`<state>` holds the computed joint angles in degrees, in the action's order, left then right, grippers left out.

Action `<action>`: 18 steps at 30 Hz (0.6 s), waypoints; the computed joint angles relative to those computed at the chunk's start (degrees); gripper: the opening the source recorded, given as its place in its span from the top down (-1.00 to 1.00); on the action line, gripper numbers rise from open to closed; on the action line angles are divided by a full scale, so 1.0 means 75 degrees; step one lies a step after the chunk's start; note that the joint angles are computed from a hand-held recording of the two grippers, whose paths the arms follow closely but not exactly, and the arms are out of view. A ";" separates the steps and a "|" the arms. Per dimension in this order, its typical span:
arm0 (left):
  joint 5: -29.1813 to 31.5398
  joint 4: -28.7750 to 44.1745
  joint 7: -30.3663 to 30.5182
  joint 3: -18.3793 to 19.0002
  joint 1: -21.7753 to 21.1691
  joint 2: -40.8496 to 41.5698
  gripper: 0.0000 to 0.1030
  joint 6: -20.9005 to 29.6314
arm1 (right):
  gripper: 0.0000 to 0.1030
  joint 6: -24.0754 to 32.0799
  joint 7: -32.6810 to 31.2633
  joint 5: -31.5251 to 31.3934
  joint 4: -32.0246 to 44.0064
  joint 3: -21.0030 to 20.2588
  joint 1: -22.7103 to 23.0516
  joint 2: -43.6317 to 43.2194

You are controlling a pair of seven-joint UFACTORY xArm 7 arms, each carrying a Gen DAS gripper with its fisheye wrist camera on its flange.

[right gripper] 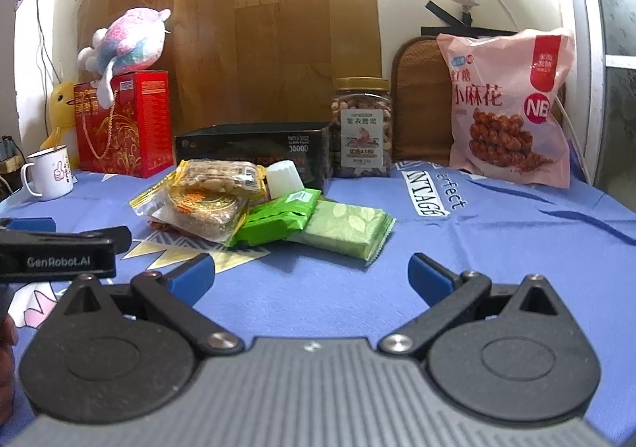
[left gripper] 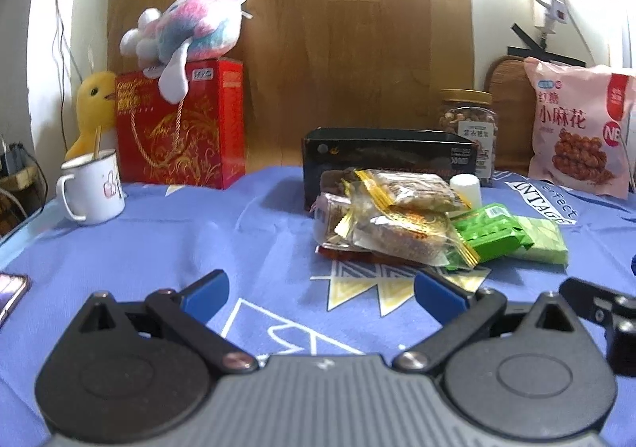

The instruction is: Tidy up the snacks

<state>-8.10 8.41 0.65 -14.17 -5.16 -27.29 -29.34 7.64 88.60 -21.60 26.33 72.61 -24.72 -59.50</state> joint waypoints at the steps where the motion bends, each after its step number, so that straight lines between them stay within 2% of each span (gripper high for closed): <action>1: -0.0014 -0.0018 0.0031 -0.0051 0.0020 0.0008 -0.99 -0.0061 | -1.00 0.0053 -0.0009 0.0007 0.0029 -0.0008 -0.0014 0.0045; 7: -0.0268 -0.0003 0.0230 -0.0334 0.0136 0.0045 -0.99 -0.0118 | -1.00 0.0184 0.0067 0.0039 0.0069 -0.0076 -0.0055 0.0213; 12: -0.0285 -0.0011 0.0262 -0.0228 0.0064 0.0081 -0.99 -0.0151 | -1.00 0.0193 0.0302 0.0097 -0.0003 -0.0193 -0.0027 0.0258; 18: -0.0284 -0.0001 0.0240 -0.0121 -0.0003 0.0090 -0.99 -0.0130 | -1.00 -0.0338 0.0282 0.0036 0.0190 -0.0049 -0.0536 0.0441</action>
